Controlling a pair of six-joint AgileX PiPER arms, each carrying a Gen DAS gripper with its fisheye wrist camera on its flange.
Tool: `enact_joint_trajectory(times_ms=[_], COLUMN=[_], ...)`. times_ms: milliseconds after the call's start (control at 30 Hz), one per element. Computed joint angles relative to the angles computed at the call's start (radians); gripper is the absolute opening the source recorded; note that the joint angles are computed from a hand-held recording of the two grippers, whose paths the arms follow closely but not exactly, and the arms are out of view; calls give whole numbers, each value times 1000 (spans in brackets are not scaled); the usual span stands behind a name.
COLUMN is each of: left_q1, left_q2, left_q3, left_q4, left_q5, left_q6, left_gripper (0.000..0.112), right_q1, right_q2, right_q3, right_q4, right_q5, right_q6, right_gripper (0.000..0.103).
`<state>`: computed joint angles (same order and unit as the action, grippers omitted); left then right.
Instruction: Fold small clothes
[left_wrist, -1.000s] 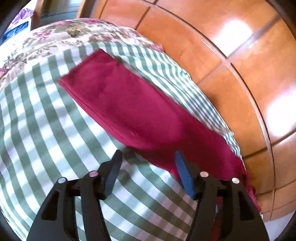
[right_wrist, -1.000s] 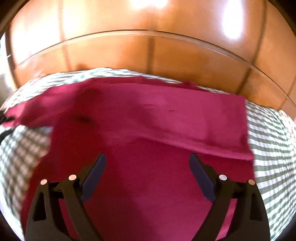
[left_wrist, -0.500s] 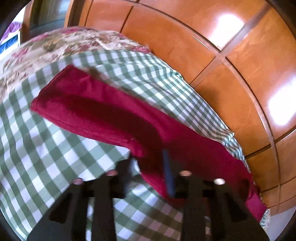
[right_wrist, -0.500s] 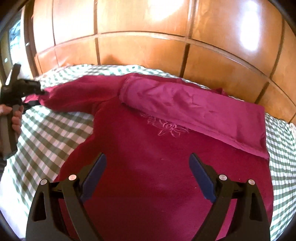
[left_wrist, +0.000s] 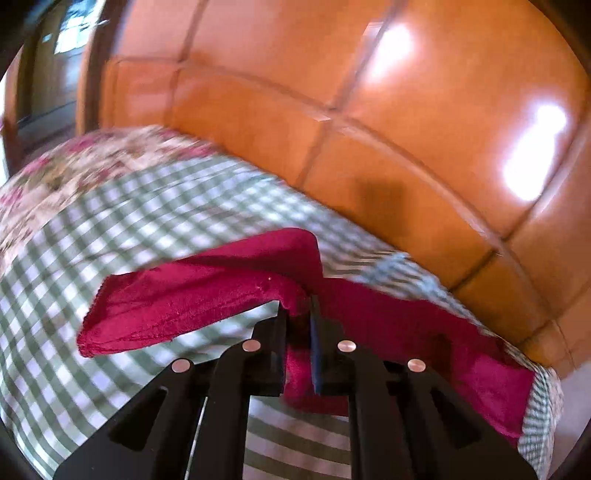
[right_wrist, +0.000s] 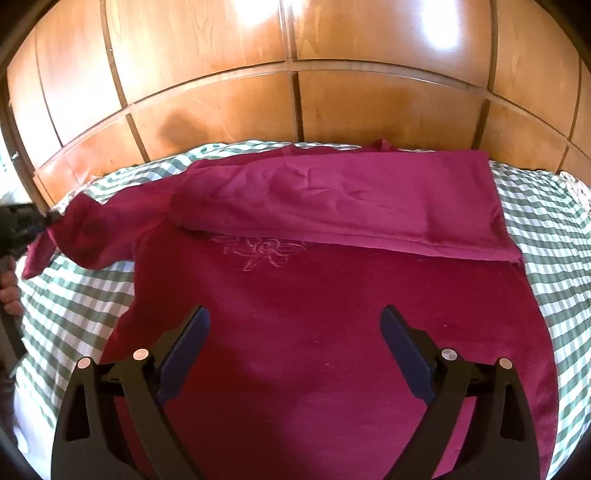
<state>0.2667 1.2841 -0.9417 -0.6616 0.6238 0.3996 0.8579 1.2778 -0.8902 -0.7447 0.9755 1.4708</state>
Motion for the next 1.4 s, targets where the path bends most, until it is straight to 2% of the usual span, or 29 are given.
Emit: enact_joint_trajectory(times_ms=[167,267,333,433,500,567,633,700,733,767,900,933,1000,1100,1167,1233,1267,1300,1400], left_q1=[-260,-492,-610,-785,-858,-869,-830,-781,-745,-719,-615,-592,-582,-613,-677,-728,-724,-730,-739], left_q2=[-83,-72,-41,-29,-63,-108,-154,-202,-231,-250,-289,-294,-286,-285,-302,-301,-318,-322,-308], left_q3=[-10,-28,-39,-12,39,101,161,227,267,293,388,408,428,457,470,484,503,510,515], left_q4=[5,64,73,180,308,368,340,328,316,308,224,193,160,193,311,406,409,425,414], left_q5=[-10,-62,-70,-118,-155,-161,-136,-122,-113,-105,-85,-85,-105,-151,-183,-213,-216,-221,-243], left_q6=[-69,-169,-176,-264,-358,-404,-387,-381,-365,-352,-258,-227,-195,-234,-360,-459,-451,-465,-466], left_gripper=[8,10,12,36,42,44,44,42,42,42,42,42,42,42,44,45,45,45,48], right_q1=[-21,-44,-53,-85,-111,-146,-194,-258,-316,-343,-334,-317,-281,-189,-184,-219,-240,-257,-296], right_q2=[-84,-143,-180,-234,-265,-287,-304,-308,-294,-270,-101,-53,29,222,363,452,490,491,345], right_q3=[65,106,129,159,176,186,194,196,188,173,38,-13,-103,-316,-477,-584,-629,-634,-524], right_q4=[-8,-5,-8,-1,1,8,32,86,158,201,249,254,245,76,57,100,141,161,145], right_q5=[29,56,80,103,105,88,35,-54,-134,-173,-266,-266,-267,-166,-75,-36,-19,-17,-118], right_q6=[31,42,52,41,24,-2,-40,-120,-212,-267,-415,-433,-462,-445,-509,-608,-659,-670,-585], right_gripper=[92,92,92,92,92,92,91,71,67,62,61,62,71,72,70,35,11,10,10])
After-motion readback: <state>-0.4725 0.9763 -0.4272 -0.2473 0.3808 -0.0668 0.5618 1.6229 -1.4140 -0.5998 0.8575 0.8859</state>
